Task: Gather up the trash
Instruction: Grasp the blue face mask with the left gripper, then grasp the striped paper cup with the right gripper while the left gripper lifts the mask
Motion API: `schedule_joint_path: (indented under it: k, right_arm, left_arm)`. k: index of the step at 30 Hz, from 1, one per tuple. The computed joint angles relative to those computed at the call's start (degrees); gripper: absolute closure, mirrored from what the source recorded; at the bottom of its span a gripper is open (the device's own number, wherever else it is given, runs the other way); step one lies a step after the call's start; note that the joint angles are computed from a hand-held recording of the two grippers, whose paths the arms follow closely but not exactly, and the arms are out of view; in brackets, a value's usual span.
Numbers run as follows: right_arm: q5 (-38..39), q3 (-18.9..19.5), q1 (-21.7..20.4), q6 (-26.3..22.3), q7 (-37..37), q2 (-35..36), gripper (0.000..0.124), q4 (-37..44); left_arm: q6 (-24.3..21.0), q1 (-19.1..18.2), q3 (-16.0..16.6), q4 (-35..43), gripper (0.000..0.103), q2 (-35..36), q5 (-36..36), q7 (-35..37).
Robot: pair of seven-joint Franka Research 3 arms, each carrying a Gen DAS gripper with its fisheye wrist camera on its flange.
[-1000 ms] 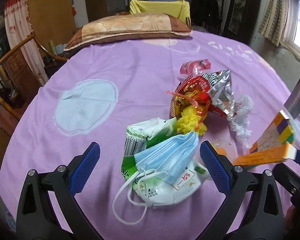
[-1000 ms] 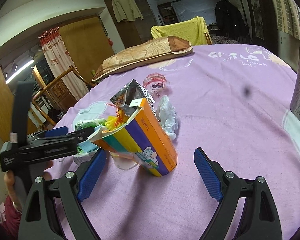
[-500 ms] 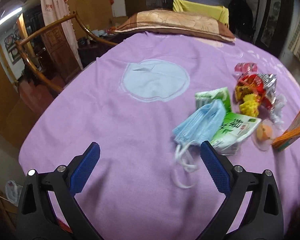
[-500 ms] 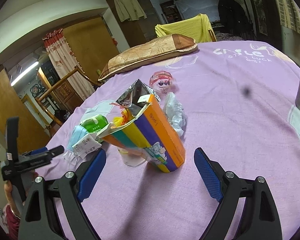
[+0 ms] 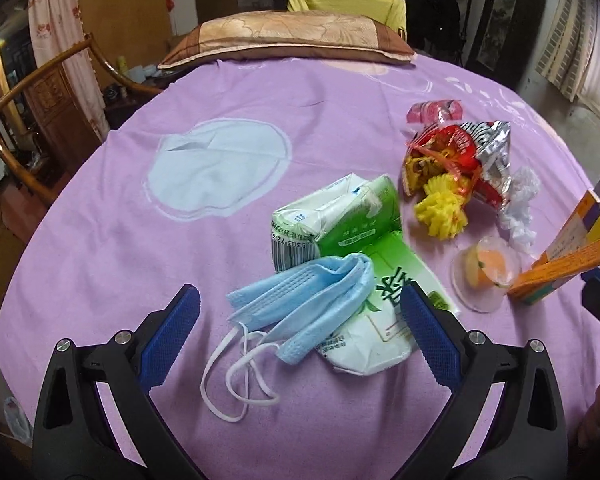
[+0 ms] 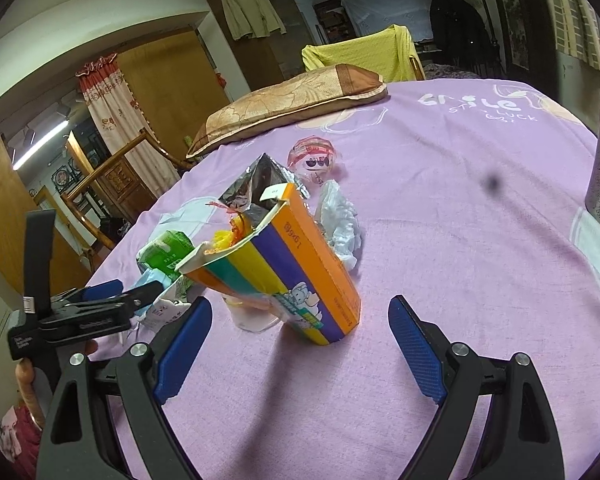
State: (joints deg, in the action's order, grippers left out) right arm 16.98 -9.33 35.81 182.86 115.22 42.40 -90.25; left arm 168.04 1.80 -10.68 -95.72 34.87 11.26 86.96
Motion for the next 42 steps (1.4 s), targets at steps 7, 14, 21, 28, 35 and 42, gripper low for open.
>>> schedule_joint_path:
  k: [7,14,21,28,35,42]
  right_arm:
    - [-0.64,-1.68,1.22,-1.20,1.08,0.39,0.035,0.53]
    - [-2.24,-3.47,2.57,-2.23,2.63,0.68,0.035,0.91]
    - [-3.05,-2.51,1.65,-2.59,3.53,0.67,0.035,1.13]
    - [-4.08,-0.19,0.03,-3.64,2.29,1.37,0.036,3.00]
    - [-4.24,0.02,-0.32,-4.27,3.13,1.82,0.035,3.83]
    - [-7.97,-6.56,4.36,-7.83,7.66,4.01,0.036,7.88]
  left_arm:
    - [-0.03,6.50,-5.55,-0.32,0.043,0.83,-3.16,4.47]
    - [3.85,9.12,-7.37,-5.27,0.059,-1.79,-6.11,8.41]
    - [4.96,8.93,-6.49,-6.56,0.059,-2.63,-7.18,8.06]
    - [3.53,6.99,-5.27,-2.65,0.025,-0.37,-5.44,7.07]
    - [1.36,12.16,-12.48,-0.90,0.064,1.28,-10.23,14.64]
    - [5.54,18.78,-16.75,-8.33,0.086,-3.77,-16.65,19.17]
